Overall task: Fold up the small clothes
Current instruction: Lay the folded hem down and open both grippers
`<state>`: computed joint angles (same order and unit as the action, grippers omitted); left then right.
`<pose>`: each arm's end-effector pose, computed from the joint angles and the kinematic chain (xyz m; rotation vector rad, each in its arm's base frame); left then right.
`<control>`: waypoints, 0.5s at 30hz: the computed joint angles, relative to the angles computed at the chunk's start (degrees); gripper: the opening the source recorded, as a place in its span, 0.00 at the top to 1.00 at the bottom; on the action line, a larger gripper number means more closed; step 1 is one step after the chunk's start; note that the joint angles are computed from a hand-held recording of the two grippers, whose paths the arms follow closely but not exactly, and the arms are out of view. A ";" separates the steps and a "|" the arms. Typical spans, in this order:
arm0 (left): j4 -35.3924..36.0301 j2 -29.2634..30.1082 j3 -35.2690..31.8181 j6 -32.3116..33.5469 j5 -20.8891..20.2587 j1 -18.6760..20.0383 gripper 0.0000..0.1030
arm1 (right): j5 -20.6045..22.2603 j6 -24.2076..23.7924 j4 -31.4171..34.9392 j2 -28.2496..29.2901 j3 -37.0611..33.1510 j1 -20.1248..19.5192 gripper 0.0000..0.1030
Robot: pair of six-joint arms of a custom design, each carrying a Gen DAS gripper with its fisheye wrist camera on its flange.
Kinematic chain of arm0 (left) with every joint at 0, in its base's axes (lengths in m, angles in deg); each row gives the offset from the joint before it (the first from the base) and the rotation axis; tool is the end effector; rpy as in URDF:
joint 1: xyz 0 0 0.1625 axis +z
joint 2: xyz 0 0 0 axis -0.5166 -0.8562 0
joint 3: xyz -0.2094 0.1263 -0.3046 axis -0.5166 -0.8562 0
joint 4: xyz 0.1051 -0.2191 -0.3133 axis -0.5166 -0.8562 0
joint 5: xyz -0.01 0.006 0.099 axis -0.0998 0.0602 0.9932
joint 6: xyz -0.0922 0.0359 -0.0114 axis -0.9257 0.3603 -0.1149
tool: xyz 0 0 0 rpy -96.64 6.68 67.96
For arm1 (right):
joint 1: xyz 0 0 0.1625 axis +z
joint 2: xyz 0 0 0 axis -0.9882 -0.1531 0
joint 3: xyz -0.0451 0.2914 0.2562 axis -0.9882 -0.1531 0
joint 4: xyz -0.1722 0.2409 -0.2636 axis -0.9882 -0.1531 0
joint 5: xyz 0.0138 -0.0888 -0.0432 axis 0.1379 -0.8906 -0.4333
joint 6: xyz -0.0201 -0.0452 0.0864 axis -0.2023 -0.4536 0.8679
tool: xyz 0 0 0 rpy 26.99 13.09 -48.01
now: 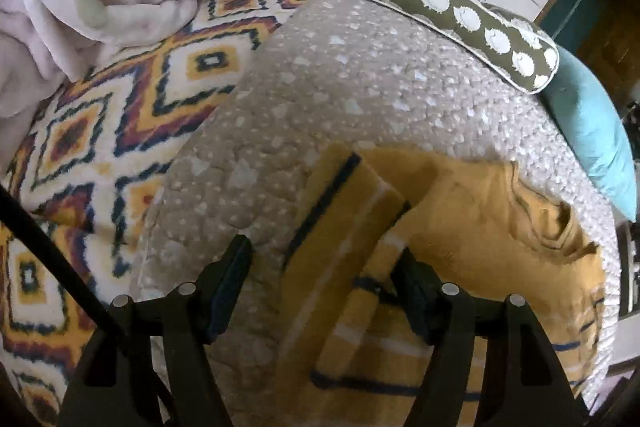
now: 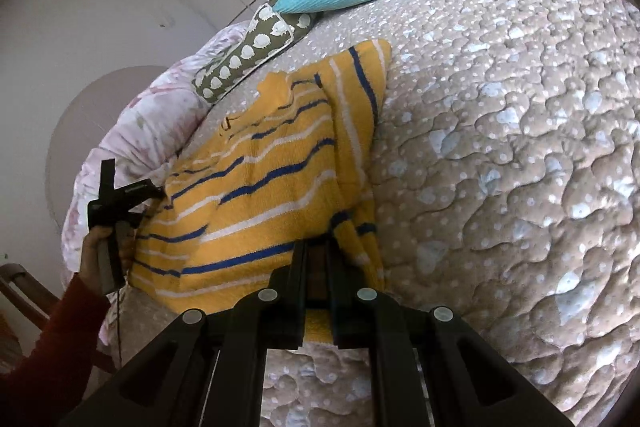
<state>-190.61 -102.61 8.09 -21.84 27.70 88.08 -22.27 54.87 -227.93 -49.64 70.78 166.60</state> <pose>-0.2093 -0.6779 0.2262 0.3093 2.5374 -0.5327 0.0983 -0.2953 0.2307 -0.1488 -2.6827 1.3134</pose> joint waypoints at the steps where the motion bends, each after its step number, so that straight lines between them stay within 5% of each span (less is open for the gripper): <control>1: 0.21 -0.13 -0.07 0.47 -0.03 0.00 0.33 | 0.52 0.01 -0.10 -0.05 0.08 -0.28 0.93; 9: 1.48 -4.95 1.44 -3.51 -3.25 1.08 0.33 | 2.13 0.09 -0.58 -0.18 0.46 -1.26 0.93; 15: -0.28 -11.48 8.60 -1.52 6.30 -2.55 0.33 | 2.59 0.44 -1.06 -0.05 0.62 -1.51 0.93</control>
